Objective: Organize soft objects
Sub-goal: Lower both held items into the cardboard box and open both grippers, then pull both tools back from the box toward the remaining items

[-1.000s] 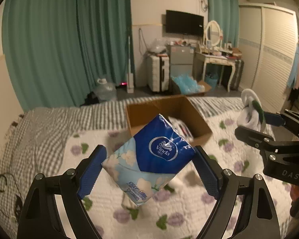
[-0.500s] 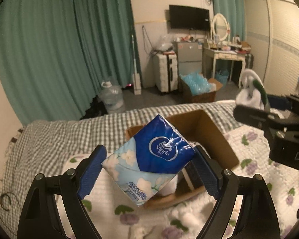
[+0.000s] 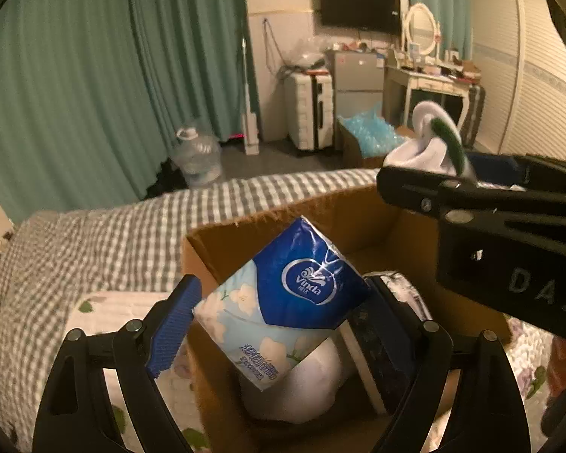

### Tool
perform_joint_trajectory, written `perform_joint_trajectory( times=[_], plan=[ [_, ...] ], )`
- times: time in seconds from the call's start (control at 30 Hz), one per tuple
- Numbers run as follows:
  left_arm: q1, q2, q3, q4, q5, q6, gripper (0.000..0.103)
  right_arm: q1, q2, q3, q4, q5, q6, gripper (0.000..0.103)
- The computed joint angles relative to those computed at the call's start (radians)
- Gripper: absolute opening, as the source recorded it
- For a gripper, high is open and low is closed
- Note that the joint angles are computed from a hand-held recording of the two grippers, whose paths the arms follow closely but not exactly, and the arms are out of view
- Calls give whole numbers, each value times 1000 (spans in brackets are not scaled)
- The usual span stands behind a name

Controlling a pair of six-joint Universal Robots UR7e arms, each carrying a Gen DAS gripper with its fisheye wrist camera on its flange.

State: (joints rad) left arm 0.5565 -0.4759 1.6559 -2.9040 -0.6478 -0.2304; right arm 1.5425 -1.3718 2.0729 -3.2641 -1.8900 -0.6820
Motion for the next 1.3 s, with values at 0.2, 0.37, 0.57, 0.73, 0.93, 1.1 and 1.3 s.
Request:
perform_joint_trajectory(
  times=[0.2,0.37,0.57,0.73,0.93,1.1,1.3],
  plan=[
    [15,24,-23,18,-5,4,87,-38,65,-31,-11,-4,-2,63],
    [23,25,-27,46,-19,-23,88,-47,80,-29,-32,-6,0,67],
    [11,6,-9,59,-49,-42,91,-29,76,-10,-106,-39,-13,92],
    [-30,-35,45,35,-20,-54,92,-11,-2,31,-112,-60,29,93],
    [-115,-143,117,92,51,-153,92,64,-149,97,-101,-128,29,97],
    [-220,-261,197,126,115,-216,93,198,-295,142,-75,-220,49,99],
    [-355,-397,284,200,206,-306,102,440,-412,171,-109,-380,-2,103]
  ],
)
